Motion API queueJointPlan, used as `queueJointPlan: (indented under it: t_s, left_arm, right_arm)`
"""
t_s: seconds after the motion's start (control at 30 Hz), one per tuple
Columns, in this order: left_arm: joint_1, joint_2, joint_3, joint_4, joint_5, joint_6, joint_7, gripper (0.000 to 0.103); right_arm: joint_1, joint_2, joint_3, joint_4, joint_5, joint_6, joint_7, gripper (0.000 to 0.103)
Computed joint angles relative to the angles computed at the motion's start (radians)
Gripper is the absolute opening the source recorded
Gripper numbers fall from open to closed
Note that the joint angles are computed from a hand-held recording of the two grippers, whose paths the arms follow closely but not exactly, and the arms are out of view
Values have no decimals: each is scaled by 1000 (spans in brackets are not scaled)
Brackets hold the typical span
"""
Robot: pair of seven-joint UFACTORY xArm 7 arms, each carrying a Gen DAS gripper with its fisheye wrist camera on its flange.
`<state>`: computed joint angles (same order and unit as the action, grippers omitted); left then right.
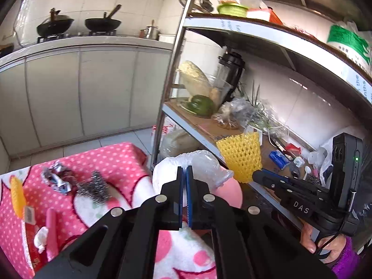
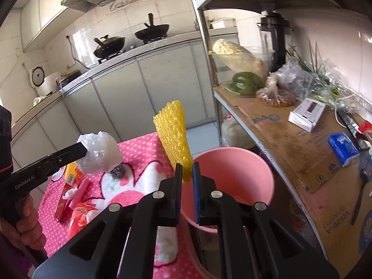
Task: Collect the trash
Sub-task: 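Carry the plastic bag and yellow net in both tools over the bucket, then open both tools to drop the bag and net into the bucket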
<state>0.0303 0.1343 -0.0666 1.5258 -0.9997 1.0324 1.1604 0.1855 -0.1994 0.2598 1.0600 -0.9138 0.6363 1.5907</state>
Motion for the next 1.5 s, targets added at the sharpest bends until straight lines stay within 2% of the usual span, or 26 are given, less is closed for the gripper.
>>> queueJointPlan:
  t_s: [0.33, 0.83, 1.1, 1.3, 1.5]
  left_arm:
    - [-87, 14, -45, -33, 69, -76, -13, 2]
    - [-165, 142, -104, -33, 271, -218, -126, 2]
    - [-169, 171, -127, -34, 323, -242, -158, 3]
    - [-170, 184, -131, -26, 358, -245, -196, 5]
    - [-164, 195, -136, -11, 364, -227, -216, 12]
  right_arm:
    - [-42, -41, -9, -89, 23, -26, 33, 9]
    - [-70, 63, -81, -148, 138, -126, -4, 9]
    - [-53, 121, -115, -132, 192, -137, -55, 9]
    - [-48, 136, -135, -136, 203, -163, -50, 9]
    - [-51, 140, -147, -147, 217, -194, -53, 10]
